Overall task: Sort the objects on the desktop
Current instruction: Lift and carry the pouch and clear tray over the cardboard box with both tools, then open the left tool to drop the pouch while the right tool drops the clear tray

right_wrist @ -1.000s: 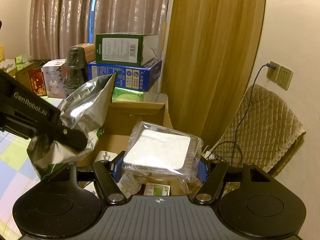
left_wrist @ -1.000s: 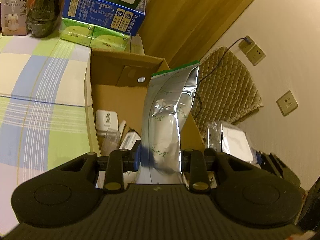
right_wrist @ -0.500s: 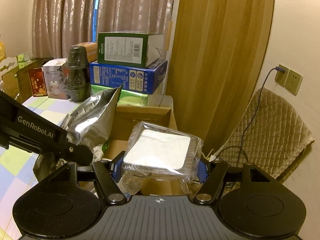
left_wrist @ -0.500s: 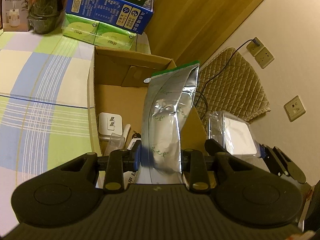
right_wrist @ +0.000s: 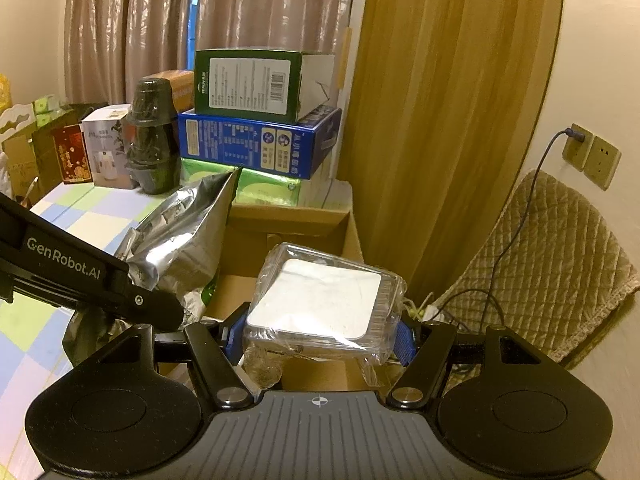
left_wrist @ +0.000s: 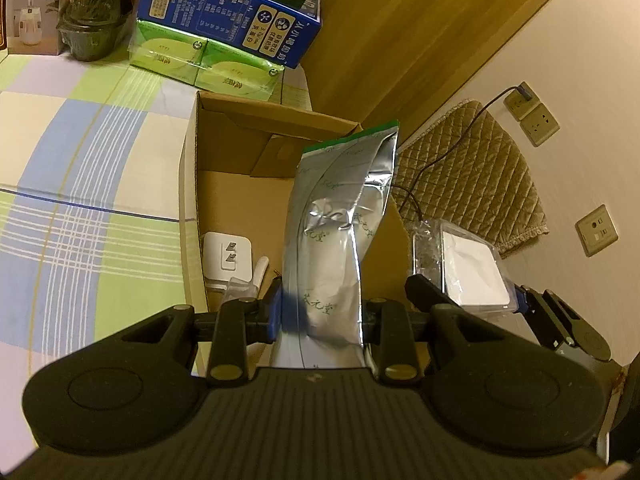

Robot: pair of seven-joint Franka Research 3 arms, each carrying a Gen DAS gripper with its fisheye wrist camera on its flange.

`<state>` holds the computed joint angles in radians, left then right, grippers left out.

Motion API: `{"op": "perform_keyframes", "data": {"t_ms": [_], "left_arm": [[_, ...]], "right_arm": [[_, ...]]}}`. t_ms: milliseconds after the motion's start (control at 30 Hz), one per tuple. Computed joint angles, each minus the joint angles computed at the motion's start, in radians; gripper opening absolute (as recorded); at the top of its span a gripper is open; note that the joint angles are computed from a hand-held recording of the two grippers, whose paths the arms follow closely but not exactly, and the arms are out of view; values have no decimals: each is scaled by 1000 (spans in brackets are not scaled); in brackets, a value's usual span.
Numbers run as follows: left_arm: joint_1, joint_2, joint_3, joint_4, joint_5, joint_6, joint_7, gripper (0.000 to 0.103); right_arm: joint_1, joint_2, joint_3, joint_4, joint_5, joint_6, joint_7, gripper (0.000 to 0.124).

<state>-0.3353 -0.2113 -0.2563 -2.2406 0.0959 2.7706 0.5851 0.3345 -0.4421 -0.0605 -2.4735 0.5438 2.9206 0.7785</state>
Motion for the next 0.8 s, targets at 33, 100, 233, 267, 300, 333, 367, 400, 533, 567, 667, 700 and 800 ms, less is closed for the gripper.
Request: {"op": "perform_keyframes", "data": {"t_ms": [33, 100, 233, 267, 300, 333, 367, 400, 533, 567, 667, 700, 800], "left_arm": [[0, 2, 2, 1, -2, 1, 2, 25], [-1, 7, 5, 1, -9, 4, 7, 25], [0, 12, 7, 0, -17, 12, 11, 25], [-1, 14, 9, 0, -22, 15, 13, 25], [-2, 16, 10, 0, -27, 19, 16, 25], [-2, 19, 11, 0, -31, 21, 18, 25], [-2, 22, 12, 1, -35, 23, 22, 25], [-1, 24, 13, 2, -36, 26, 23, 25], [11, 36, 6, 7, -17, 45, 6, 28], [23, 35, -2, 6, 9, 48, -21, 33], [25, 28, 5, -4, 13, 65, -31, 35], [29, 23, 4, -9, 20, 63, -39, 35], [31, 8, 8, -28, 21, 65, -49, 35]], "right_arm": [[0, 3, 0, 2, -1, -1, 1, 66], [-1, 8, 1, 5, -2, 0, 2, 66], [0, 17, 2, 11, -2, 1, 2, 66], [0, 19, 2, 13, -2, 1, 2, 66], [0, 21, 2, 14, -1, 1, 1, 66], [-1, 22, 4, 14, -3, 3, 3, 66], [-3, 24, 6, 15, -5, 4, 5, 66], [-4, 27, 7, 18, -6, 2, 7, 66], [-10, 36, 9, 24, -11, 0, 13, 66], [-11, 38, 10, 25, -12, -1, 15, 66], [-16, 40, 11, 23, -14, -3, 19, 66], [-17, 42, 11, 23, -15, -4, 20, 66], [-16, 45, 7, 20, -10, -9, 20, 66]]}}
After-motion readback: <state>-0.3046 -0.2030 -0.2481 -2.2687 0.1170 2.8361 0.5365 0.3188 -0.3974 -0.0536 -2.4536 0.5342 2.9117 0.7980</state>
